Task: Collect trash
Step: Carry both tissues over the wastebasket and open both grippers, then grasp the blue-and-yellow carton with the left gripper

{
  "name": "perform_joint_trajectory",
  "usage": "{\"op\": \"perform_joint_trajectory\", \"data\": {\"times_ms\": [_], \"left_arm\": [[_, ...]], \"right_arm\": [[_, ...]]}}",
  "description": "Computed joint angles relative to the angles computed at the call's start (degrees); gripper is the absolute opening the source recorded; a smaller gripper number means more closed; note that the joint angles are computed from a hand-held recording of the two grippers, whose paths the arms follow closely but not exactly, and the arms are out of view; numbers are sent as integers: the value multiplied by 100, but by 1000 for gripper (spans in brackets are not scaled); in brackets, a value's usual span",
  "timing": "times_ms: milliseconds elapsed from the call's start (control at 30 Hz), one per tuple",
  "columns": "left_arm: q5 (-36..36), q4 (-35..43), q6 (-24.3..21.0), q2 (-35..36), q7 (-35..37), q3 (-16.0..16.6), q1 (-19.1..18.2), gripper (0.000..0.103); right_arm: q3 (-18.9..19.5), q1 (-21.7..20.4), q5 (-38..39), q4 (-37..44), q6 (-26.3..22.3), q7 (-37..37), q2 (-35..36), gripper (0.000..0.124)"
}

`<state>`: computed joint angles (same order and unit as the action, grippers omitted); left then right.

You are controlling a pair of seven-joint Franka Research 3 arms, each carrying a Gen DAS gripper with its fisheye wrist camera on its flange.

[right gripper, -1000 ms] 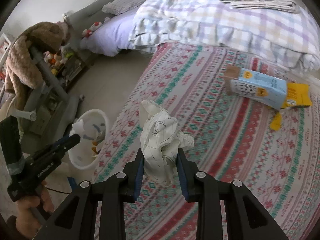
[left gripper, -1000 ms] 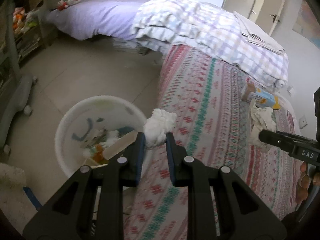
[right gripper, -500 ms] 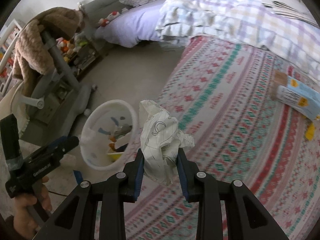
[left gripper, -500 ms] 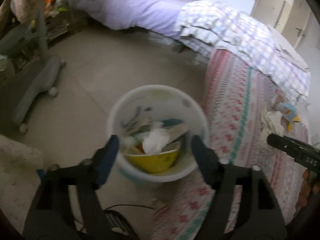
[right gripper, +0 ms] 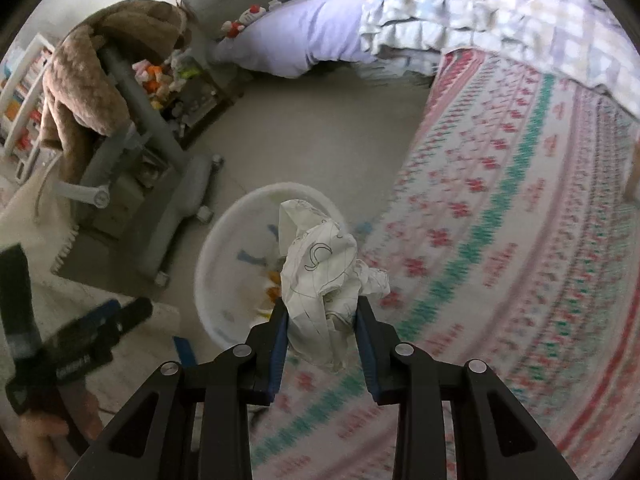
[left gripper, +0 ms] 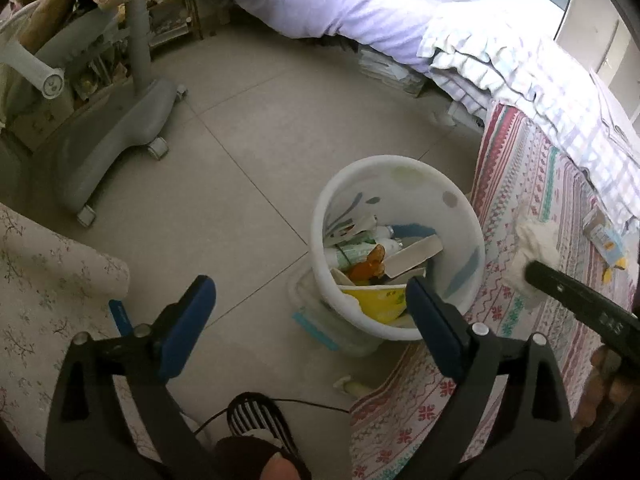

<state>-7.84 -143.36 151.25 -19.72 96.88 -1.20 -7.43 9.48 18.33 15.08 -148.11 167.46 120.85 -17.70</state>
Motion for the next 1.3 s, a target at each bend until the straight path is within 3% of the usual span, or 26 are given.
{"op": "perform_joint_trajectory", "data": {"times_ms": [167, 300, 400, 500, 633, 933, 1133, 1300], "left_arm": [[-128, 38, -70, 21, 116, 78, 1, 96], [-97, -1, -34, 2, 165, 62, 48, 96], [-77, -10, -47, -3, 190, 56, 55, 96], [-130, 1, -105, -13, 234, 72, 29, 97], [-333, 11, -171, -78, 352, 109, -70, 97], [-433, 10, -245, -132, 287, -79, -326, 97], [-521, 102, -334, -48, 145, -269, -590, 97], [-458, 222, -335, 77, -9, -499, -841, 97]], "right_arm": [[162, -156, -299, 383, 94, 343, 401, 38], [-52, 117, 46, 460, 410, 131, 512, 68], [-38, 91, 2, 404, 433, 44, 384, 70], [294, -341, -637, 304, 81, 354, 84, 70], [485, -654, -1230, -9, -425, 658, -503, 71], [484, -1141, -1673, -1139, -1455, 939, -2269, 71], [92, -1485, -1599, -1835, -2031, 793, -3553, 71], [-270, -2044, -1550, -2192, -2545, 500, -4475, 72]]}}
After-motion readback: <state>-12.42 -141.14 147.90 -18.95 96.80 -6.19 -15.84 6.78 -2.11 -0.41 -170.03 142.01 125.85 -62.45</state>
